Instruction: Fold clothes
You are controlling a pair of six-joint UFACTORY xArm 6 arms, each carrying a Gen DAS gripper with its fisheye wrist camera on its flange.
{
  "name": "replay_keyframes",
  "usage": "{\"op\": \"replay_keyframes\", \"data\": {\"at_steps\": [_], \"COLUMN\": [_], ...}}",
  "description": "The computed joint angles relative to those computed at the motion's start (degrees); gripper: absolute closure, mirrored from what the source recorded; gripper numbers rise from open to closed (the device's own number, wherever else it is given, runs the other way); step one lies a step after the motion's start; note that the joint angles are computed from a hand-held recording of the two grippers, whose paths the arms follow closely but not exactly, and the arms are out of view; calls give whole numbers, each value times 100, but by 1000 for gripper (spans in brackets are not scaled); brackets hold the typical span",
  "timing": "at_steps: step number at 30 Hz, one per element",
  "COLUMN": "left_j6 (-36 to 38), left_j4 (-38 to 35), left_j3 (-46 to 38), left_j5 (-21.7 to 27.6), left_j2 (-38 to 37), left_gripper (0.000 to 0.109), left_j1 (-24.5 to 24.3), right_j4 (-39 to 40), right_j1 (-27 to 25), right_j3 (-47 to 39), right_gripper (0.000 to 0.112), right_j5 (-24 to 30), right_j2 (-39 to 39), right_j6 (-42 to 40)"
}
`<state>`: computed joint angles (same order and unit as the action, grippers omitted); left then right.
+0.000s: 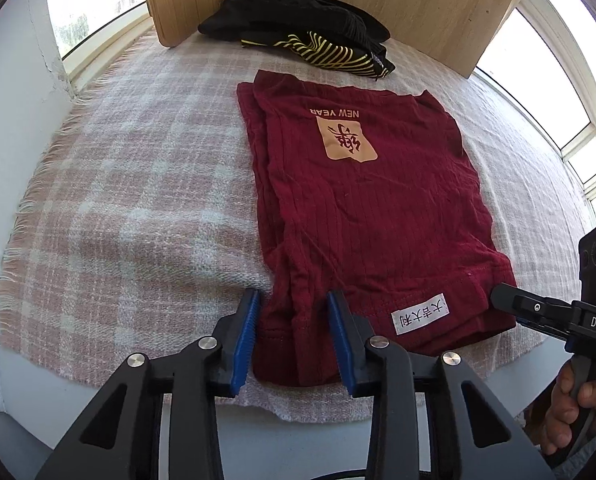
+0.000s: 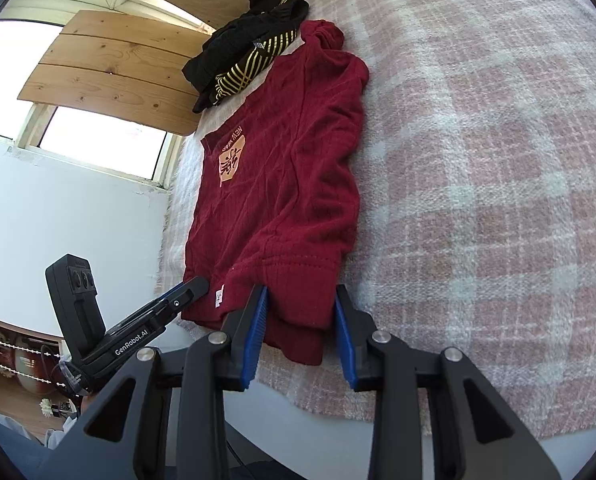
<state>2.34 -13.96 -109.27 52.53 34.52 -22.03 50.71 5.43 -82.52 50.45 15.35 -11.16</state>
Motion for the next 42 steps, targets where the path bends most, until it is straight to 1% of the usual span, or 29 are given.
{"op": "replay_keyframes", "data": {"at_steps": [2, 6, 8, 10, 12, 13, 14, 15, 16, 17, 20, 27, 30, 32, 36, 40, 42], "left_j6": [28, 40, -96, -132, -207, -280, -359, -435, -478, -526, -658, -240, -174, -98, 123, -106, -229], "left_j4": [-20, 145, 301, 316, 342, 387, 423, 400, 289, 173, -152, -447, -995, -1578, -3017, -4153, -4631], "left_j3": [-25, -9, -280, -260, -318, -342, -355, -328, -273, -239, -304, 475, 622, 739, 929, 866, 1042], "left_j5": [43, 17, 70, 118, 204, 241, 277, 302, 302, 312, 406, 185, 361, 391, 158, 80, -169], "left_j2": [11, -31, 144, 77, 58, 45, 23, -27, -88, -134, -128, -646, -730, -773, -769, -500, -488], "left_gripper": [84, 85, 85, 85, 82, 75, 65, 60, 51, 46, 38, 38, 38, 36, 32, 31, 31], "left_j1": [25, 12, -35, 11, 53, 75, 98, 127, 161, 186, 154, -161, -188, -188, -214, -211, -195], "right_j4": [-90, -150, -172, -152, -103, -75, -19, 38, 96, 158, 330, 301, 348, 366, 384, 352, 326], "right_j1": [-45, -88, -83, -80, -82, -86, -97, -109, -120, -131, -156, -147, -161, -180, -246, -309, -338], "right_j3": [-30, -46, -93, -164, -290, -359, -421, -483, -546, -612, -810, -1308, -1554, -1733, -2037, -2311, -2429], "right_gripper": [93, 96, 97, 97, 97, 97, 97, 97, 97, 97, 97, 97, 97, 97, 97, 97, 97], "right_j5": [56, 147, 174, 203, 251, 276, 302, 327, 352, 373, 430, 584, 660, 770, 1050, 1294, 1379], "right_j2": [-4, -70, -69, -56, -8, 19, 42, 65, 88, 130, 259, 557, 706, 825, 1027, 1204, 1277], "right_j6": [-51, -90, -60, -49, -13, 10, 28, 47, 66, 119, 279, 589, 642, 646, 592, 503, 453]}}
